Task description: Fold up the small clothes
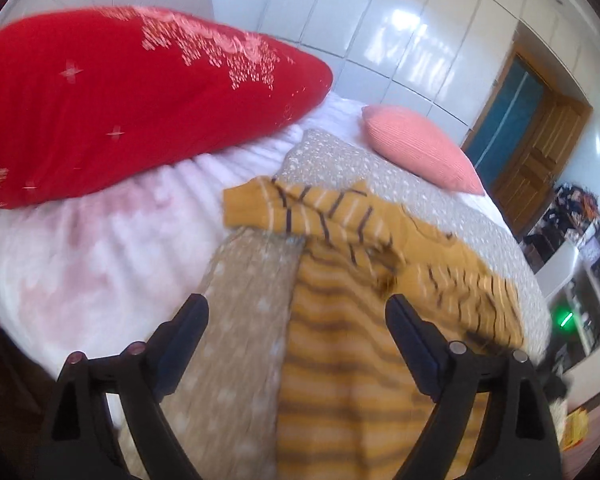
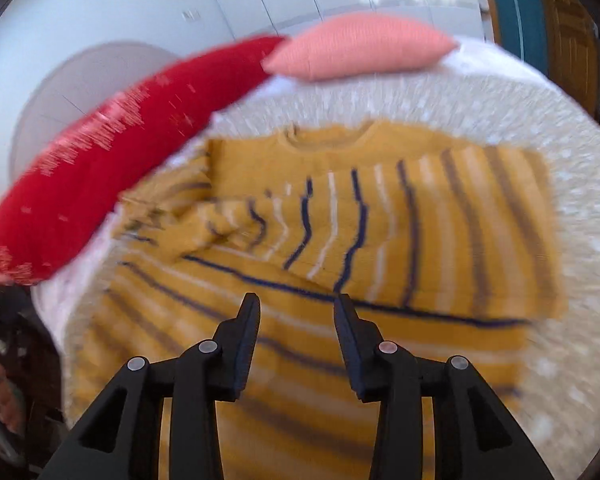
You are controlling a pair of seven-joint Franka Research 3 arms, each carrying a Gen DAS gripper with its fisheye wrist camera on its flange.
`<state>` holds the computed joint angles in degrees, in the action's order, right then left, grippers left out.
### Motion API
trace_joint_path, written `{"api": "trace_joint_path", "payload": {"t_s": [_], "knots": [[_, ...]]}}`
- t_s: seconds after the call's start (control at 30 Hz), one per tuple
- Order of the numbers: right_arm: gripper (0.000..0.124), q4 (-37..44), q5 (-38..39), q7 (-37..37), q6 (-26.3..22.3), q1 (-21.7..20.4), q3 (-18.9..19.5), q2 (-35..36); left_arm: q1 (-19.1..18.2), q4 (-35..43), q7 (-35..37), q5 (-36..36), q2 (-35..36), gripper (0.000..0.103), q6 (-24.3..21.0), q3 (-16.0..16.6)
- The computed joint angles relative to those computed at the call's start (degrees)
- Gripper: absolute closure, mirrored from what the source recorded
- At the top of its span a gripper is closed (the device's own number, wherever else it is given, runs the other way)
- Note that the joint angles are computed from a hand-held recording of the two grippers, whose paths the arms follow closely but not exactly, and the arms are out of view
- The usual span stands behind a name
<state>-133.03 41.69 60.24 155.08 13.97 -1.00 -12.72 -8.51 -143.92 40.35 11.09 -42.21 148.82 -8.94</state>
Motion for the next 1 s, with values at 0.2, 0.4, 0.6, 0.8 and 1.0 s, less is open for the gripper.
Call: {"api": "trace_joint_path", "payload": {"t_s": [0.2,0.4,0.6,0.8,1.0], "knots": [[0.073,-1.52,11.78,-10.76,3.2,3.13,-2.13,0.01,-2.33,8.63,6.49,-7.29,15.62,0.014,7.12,7.2],[0.073,-1.92,15.09,-13.18,3.35,2.15,-1.22,-0.29,-5.14,20.55,17.93,-24.77,32.4,0.014,7.86,12.81],[0.073,-1.1,17.38,-14.63,2.17,1.97,-1.48,0.31,-0.59,28.13,19.9,-27.38,39.08,0.092,3.26,10.7],[0.073,-0.84,18.69,-15.5,1.49,1.4,-1.22,0.51,7.48,32.91,6.46,-0.05,34.37,0.1,-1.9,5.53],[0.073,-1.07,18.68,-15.27,1.94,1.3,-0.87,0.39,12.21,39.34,-2.12,19.55,30.8,0.1,-7.03,0.92]]}}
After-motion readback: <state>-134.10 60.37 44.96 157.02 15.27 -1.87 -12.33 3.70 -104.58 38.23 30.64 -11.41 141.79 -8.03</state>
